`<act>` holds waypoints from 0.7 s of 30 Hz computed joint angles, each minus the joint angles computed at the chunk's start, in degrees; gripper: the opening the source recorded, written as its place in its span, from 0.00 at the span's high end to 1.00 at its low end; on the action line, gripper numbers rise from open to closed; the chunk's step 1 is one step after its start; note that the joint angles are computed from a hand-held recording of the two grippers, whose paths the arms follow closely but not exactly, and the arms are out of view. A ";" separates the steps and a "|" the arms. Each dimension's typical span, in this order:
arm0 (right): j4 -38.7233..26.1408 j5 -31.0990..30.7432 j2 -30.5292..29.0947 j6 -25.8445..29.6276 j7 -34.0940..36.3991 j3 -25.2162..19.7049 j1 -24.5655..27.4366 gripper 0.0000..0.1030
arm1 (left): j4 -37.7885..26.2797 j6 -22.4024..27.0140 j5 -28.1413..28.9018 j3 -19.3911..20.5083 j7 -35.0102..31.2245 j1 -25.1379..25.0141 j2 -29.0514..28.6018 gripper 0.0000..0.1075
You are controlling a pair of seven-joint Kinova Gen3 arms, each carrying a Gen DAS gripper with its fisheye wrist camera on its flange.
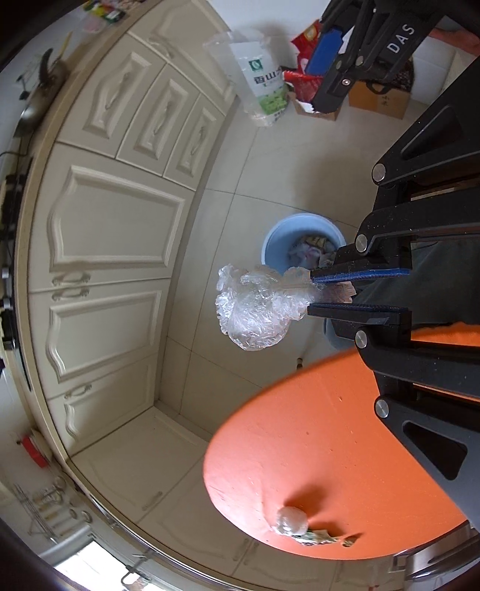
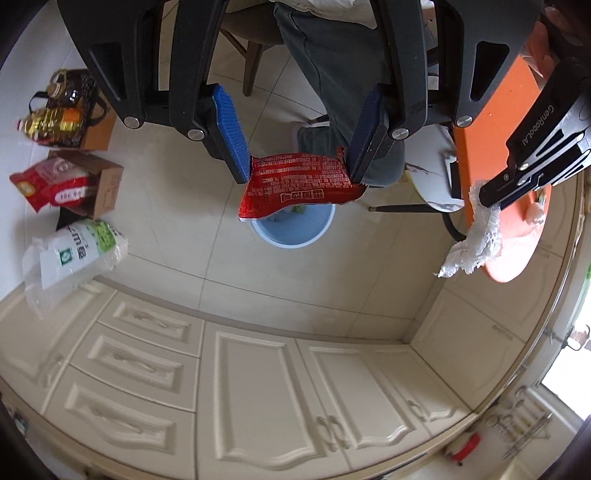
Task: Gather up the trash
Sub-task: 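Carry the red wrapper and clear plastic wrap over the wastebasket and open both tools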
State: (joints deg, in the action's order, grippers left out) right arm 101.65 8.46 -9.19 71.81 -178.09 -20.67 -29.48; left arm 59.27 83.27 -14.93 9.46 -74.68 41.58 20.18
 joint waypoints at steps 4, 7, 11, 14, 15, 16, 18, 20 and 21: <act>2.19 -1.38 -2.12 0.34 -0.53 0.30 0.82 0.47 | -0.37 -1.79 -3.16 -0.41 1.19 3.17 1.96 0.91; 3.52 -2.13 -3.61 0.36 -0.81 0.15 1.80 0.47 | 0.97 -3.86 -3.08 -0.15 1.80 3.97 2.22 0.82; 4.89 -3.07 -4.54 -0.14 -0.99 -0.38 2.96 0.47 | -0.56 -2.54 -1.54 -0.21 1.30 3.55 3.88 0.44; 5.32 -3.58 -4.28 -0.77 -0.65 -0.51 3.46 0.47 | -1.61 -1.60 -2.11 -0.77 0.96 4.03 4.83 0.44; 5.44 -3.75 -4.05 -1.11 -0.36 -0.42 3.53 0.47 | -2.01 -1.22 -1.83 -0.85 0.77 3.88 5.10 0.44; 5.37 -3.91 -3.67 -1.54 -0.11 -0.35 3.56 0.47 | -2.59 -0.58 -1.56 -0.96 0.58 3.72 5.40 0.44; 5.23 -3.99 -2.90 -2.54 0.52 -0.26 3.40 0.47 | -3.53 0.42 -0.75 -1.18 0.13 3.05 5.77 0.44; 4.40 -3.70 -1.49 -3.16 1.29 -0.18 3.00 0.47 | -3.67 0.61 -0.69 -1.62 0.00 2.61 5.54 0.44; 3.72 -3.51 -0.59 -3.41 1.57 -0.18 2.65 0.47 | -3.38 0.56 -0.53 -1.72 -0.15 2.25 5.21 0.44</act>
State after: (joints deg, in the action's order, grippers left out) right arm 105.37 4.95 -9.78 68.40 -176.52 -20.85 -26.83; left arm 55.89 83.83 -15.46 7.74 -74.83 43.83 25.38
